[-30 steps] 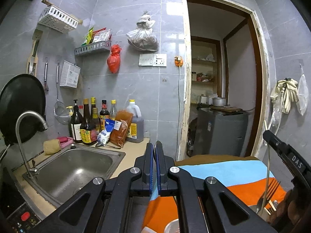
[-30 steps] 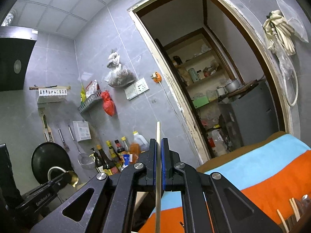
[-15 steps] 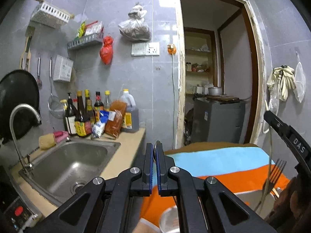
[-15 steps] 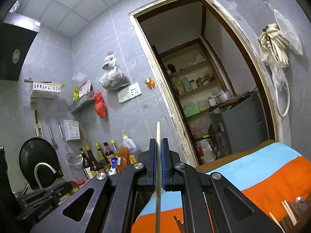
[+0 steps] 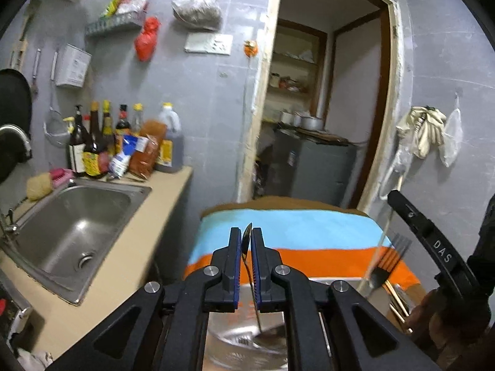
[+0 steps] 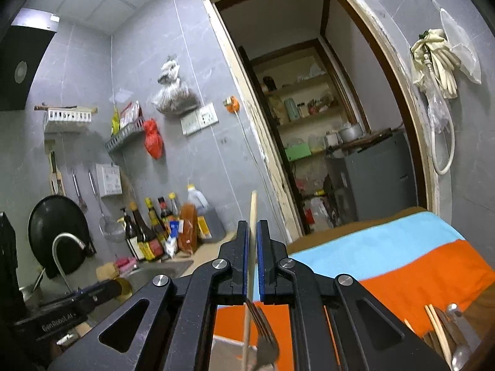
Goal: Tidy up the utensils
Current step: 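Open the left tool over the caddy while the right tool releases the chopstick, then move both tools back down to the utensils on the brown stripe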
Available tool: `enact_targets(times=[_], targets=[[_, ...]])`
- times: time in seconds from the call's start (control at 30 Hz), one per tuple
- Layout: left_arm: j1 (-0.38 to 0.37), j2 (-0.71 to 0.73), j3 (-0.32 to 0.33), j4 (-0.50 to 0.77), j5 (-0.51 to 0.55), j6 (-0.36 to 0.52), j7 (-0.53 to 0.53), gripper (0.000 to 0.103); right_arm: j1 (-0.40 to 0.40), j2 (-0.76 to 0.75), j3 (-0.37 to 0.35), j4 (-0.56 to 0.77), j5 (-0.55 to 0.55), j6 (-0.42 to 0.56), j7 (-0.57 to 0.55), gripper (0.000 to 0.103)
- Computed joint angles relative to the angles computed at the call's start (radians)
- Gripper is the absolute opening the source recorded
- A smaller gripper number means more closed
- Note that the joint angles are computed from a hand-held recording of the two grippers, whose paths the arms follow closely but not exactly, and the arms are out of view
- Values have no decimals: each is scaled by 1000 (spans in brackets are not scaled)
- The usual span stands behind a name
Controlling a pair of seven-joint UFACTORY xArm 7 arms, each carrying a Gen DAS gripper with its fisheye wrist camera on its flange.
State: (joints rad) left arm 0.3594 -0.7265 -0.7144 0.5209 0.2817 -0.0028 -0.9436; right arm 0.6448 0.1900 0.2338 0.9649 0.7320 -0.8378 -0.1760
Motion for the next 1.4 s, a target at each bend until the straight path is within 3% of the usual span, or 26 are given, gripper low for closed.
enact_targets(times=[0.07,0.13,0.2,0.27,0.33,0.4,0.47,0.57,0.73,0.8,0.9,1.13,1.4], targets=[[-52,36,40,2,-4,3,20,8,-5,-22,0,-23,5,23,1,6],[-94,62,74,4,-12,11,30,8,-14,-52,2,-53,3,49,15,15],[-123,73,97,4,-17,17,37,9,-20,-76,5,-76,3,56,23,35],[-152,77,116,8,-19,26,43,13,-24,-106,9,-100,17,60,4,35],[-174,74,132,11,-22,28,45,26,-30,-146,16,-122,42,77,-25,35],[-185,52,134,-1,-34,-6,28,53,-37,-193,29,-146,90,89,-76,41],[-168,27,113,-5,-48,-28,12,58,-46,-233,47,-154,158,99,-148,53],[-173,12,95,23,-50,2,21,62,-69,-311,76,-182,258,124,-242,59],[-152,-43,41,51,-51,24,-15,86,-122,-443,137,-223,453,156,-414,81],[-149,-53,22,68,-48,38,-28,94,-137,-490,153,-230,552,154,-497,99],[-116,-76,-31,93,-30,37,-52,102,-140,-550,156,-238,667,135,-619,101],[-44,-60,-168,187,-13,54,-96,102,-82,-657,69,-243,869,118,-865,101],[83,53,-362,340,18,72,-158,102,-41,-758,-47,-285,950,106,-1013,101]])
